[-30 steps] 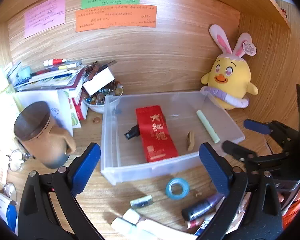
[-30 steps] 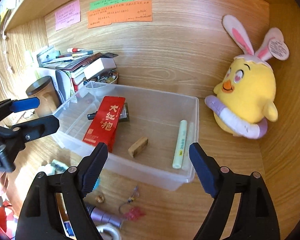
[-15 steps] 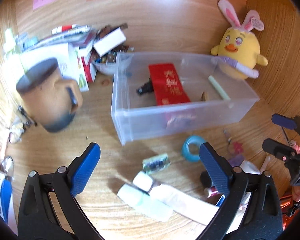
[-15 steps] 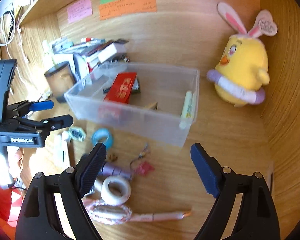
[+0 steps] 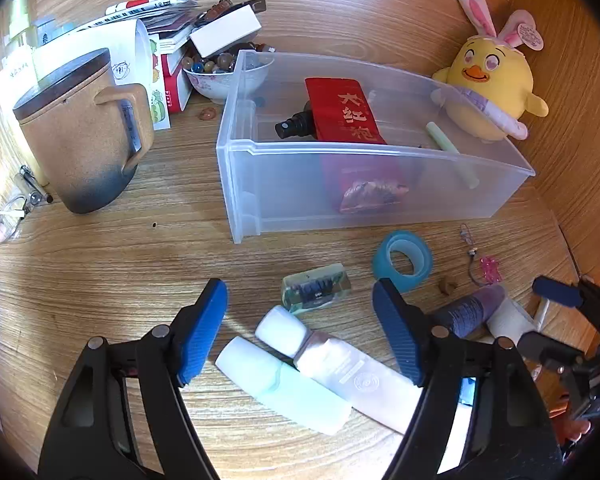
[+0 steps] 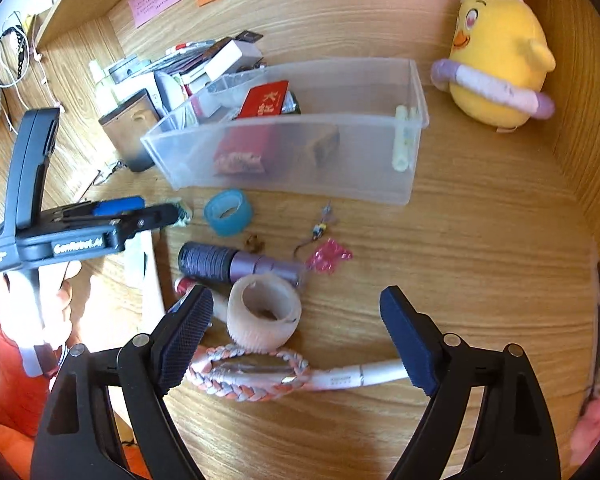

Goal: Organize objects
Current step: 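Move both grippers back toward the remaining items on the desk, then grasp the white tape roll with the right gripper while the left grasps the glass bottle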

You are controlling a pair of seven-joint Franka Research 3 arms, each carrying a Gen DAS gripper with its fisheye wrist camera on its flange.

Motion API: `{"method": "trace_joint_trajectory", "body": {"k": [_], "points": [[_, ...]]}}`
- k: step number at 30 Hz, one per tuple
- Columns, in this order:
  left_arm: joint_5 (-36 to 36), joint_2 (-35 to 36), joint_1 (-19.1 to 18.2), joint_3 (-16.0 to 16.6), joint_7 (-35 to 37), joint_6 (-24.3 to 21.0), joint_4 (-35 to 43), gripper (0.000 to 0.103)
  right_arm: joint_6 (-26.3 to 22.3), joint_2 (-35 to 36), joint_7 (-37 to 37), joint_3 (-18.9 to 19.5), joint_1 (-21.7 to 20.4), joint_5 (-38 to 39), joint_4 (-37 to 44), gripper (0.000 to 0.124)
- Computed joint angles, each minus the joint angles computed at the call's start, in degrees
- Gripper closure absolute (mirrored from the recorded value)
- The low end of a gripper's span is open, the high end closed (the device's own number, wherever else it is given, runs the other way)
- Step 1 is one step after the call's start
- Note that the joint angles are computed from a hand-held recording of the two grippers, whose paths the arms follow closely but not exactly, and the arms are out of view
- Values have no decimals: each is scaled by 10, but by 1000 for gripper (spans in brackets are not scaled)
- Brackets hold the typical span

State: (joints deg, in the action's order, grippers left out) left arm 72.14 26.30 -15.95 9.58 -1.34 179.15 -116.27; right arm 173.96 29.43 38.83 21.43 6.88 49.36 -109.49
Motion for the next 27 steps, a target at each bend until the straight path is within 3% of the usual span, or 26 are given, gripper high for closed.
{"method": "trace_joint_trajectory", "body": {"k": [8,12,16,19,23,27], "points": [[-35,13,11,-17,52,-2,10,51,-30,2,-11,3,-6,17,0,62],[-18,17,-17,15,36,12,14,66,-35,6,-14,-6,3,24,6,72],[-4,19,-32,36,21,26,16,67,-37,9,-26,-5,5,34,10,87],[17,20,-50,57,-7,36,18,67,-21,12,-42,2,3,46,9,87],[42,17,-55,61,-39,28,20,67,2,8,-61,16,-4,61,3,87],[118,4,-61,66,-115,13,23,67,25,0,-83,32,-19,77,-5,87]]}}
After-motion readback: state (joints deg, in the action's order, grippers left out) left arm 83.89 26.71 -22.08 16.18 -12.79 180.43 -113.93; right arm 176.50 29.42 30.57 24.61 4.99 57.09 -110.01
